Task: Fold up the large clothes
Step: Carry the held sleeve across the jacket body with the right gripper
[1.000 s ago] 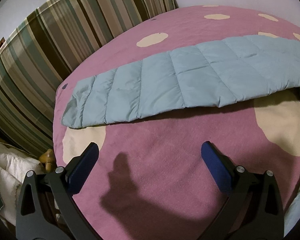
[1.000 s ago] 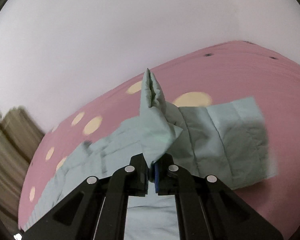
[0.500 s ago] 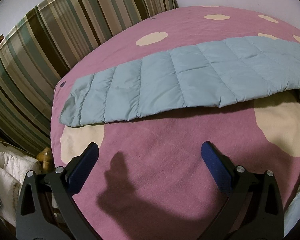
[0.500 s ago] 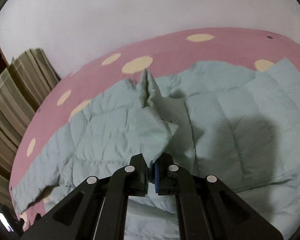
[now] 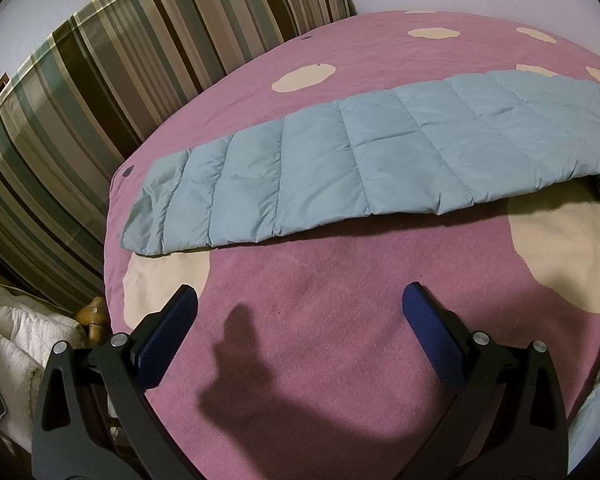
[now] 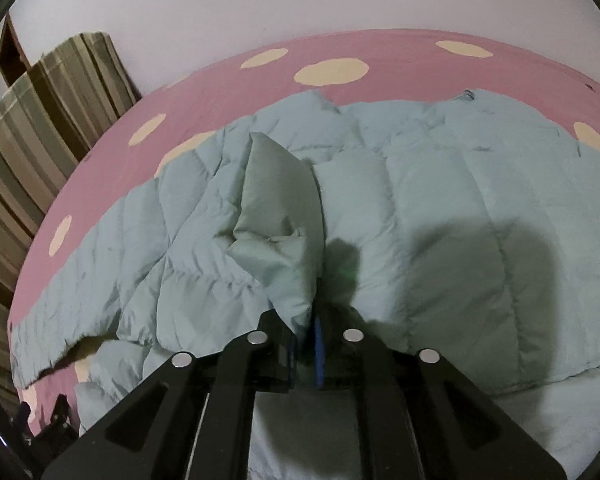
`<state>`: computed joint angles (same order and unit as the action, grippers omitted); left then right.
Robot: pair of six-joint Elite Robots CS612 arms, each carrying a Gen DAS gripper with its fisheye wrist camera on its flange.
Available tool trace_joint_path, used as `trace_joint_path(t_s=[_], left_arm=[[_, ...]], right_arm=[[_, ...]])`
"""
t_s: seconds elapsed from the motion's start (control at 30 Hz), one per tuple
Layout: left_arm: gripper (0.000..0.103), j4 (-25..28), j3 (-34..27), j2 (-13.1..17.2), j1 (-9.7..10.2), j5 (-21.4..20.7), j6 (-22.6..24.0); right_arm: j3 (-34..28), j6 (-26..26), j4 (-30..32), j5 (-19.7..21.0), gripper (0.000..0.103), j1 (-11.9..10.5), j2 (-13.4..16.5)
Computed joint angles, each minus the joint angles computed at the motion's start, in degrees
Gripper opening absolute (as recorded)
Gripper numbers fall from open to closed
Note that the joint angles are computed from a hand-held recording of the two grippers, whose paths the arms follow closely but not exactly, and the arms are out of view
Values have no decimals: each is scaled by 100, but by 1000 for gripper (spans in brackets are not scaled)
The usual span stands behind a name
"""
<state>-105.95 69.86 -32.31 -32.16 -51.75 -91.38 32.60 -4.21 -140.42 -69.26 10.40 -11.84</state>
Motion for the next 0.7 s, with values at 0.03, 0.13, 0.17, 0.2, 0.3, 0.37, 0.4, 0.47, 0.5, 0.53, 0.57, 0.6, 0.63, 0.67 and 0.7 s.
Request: trace_joint_path(t_s=[0.03, 0.13, 0.17, 0.2, 0.3, 0.37, 0.4, 0.47, 0.5, 0.53, 0.57, 0.6, 0.63, 0.67, 0.7], left_arm=[[101, -12, 8, -4, 2, 0, 2], [101, -20, 6, -2, 2, -2, 3], [101, -16, 0, 1, 2, -2, 2], [101, -6, 1, -1, 2, 0, 2], [101, 16, -13, 5, 1, 3, 0], [101, 7, -7, 2, 1, 0, 2], [101, 10, -9, 3, 0, 2, 0], [101, 1, -2, -1, 2, -2, 4], [101, 25, -20, 8, 1, -1, 2], [101, 47, -28, 10, -1, 4, -2], [101, 69, -32, 9, -1, 8, -3], [101, 87, -38, 9, -1, 10, -5], [101, 93, -36, 4, 1, 10, -2], [101, 95, -37, 4, 1, 11, -1], [101, 103, -40, 5, 1, 13, -2]], right_arm=[[58, -35, 2, 77, 23, -8, -39], [380, -36, -58, 468, 52, -70, -240], [655, -12, -246, 619, 54, -109, -396], [814, -20, -366, 700, 54, -133, -488], [1456, -129, -880, 931, 54, -267, -858], [1759, -129, -1311, 797, 53, -355, -1022], [1849, -95, -1474, 655, 53, -418, -1075], [1834, 161, -1626, 303, 38, -564, -1069], [1831, 268, -1633, 153, 33, -612, -1058], [1712, 473, -1541, -45, 24, -691, -994], [1579, 706, -1443, -195, 20, -769, -915], [1518, 834, -1402, -303, 19, -827, -870], [1400, 932, -1316, -506, 19, -872, -792], [1282, 971, -1200, -667, 19, -905, -712], [1198, 992, -1090, -731, 19, -928, -652]])
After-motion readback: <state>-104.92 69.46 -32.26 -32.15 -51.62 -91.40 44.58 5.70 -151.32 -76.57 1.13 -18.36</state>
